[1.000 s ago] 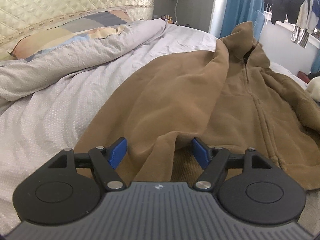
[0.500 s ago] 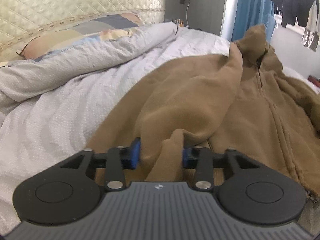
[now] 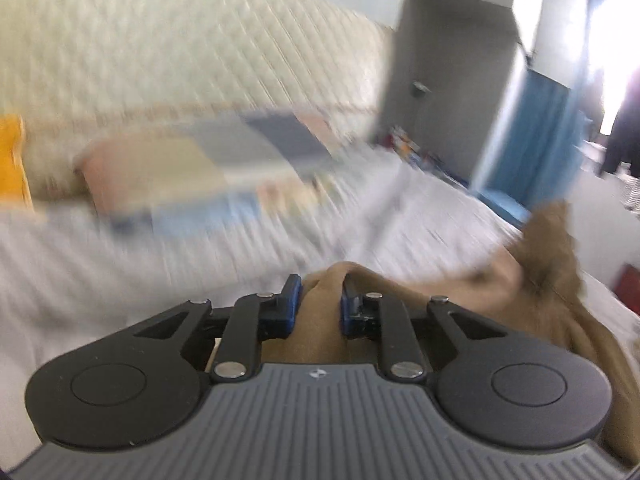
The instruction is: Fold large clothes
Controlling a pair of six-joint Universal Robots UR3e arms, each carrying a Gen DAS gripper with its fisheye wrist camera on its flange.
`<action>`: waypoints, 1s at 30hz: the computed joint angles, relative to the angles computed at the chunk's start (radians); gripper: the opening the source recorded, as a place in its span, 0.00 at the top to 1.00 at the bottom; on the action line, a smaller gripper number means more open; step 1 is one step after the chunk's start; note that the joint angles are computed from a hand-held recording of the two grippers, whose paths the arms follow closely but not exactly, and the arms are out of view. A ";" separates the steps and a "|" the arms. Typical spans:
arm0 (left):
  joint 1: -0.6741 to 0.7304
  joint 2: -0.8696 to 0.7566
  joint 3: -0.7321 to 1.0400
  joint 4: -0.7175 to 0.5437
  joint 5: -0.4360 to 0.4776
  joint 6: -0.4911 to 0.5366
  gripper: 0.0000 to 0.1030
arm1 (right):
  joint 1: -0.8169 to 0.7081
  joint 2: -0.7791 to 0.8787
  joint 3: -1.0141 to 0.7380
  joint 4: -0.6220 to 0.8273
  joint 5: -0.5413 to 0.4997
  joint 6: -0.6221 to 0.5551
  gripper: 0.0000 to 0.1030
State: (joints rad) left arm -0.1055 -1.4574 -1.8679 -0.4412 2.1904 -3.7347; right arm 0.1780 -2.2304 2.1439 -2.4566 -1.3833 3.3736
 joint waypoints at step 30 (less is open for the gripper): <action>0.229 -0.416 0.381 -0.040 -0.085 0.209 0.32 | -0.033 0.260 0.031 -0.275 -0.038 -0.023 0.13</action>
